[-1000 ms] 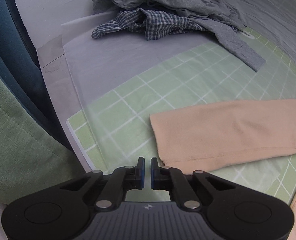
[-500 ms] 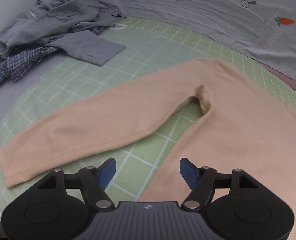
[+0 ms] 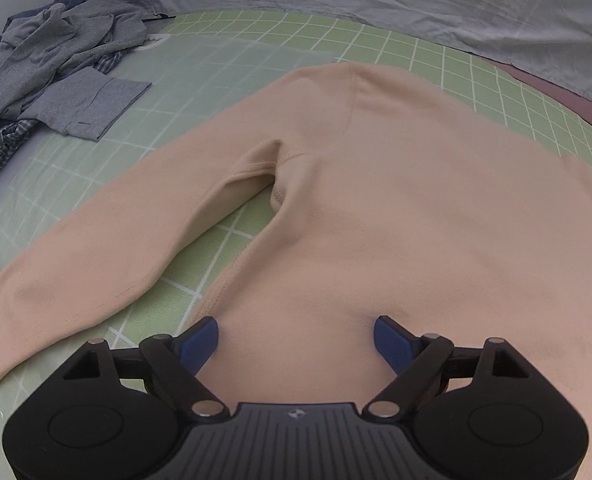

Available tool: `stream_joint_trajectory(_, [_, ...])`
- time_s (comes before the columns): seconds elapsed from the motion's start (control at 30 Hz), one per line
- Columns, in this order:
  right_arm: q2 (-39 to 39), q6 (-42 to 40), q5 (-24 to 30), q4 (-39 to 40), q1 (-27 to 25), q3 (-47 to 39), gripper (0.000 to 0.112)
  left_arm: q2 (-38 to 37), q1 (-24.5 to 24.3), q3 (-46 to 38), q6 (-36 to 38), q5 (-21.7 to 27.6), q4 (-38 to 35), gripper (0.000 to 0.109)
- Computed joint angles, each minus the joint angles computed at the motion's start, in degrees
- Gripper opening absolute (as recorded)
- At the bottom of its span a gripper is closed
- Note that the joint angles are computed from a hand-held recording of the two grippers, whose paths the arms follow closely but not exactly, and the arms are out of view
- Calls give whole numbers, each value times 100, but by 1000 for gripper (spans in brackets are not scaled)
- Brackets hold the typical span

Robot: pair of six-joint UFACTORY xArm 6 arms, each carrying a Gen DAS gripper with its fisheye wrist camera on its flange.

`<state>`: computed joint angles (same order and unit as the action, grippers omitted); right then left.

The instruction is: Fold clothes

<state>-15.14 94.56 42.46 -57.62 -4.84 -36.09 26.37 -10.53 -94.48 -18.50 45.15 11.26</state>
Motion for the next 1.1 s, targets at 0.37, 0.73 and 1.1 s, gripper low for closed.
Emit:
stream_joint_trajectory(0.37, [-747, 19, 186, 241, -69, 566, 10, 51, 41, -47, -64, 29, -109, 95])
stream_joint_trajectory(0.73, [-767, 206, 970, 509, 1051, 157, 86, -1040, 382, 1305, 48, -730, -596, 94])
stream_joint_trajectory(1.1, [170, -294, 513, 975, 2637, -798, 90, -2180, 1746, 2733, -99, -1098, -470, 94])
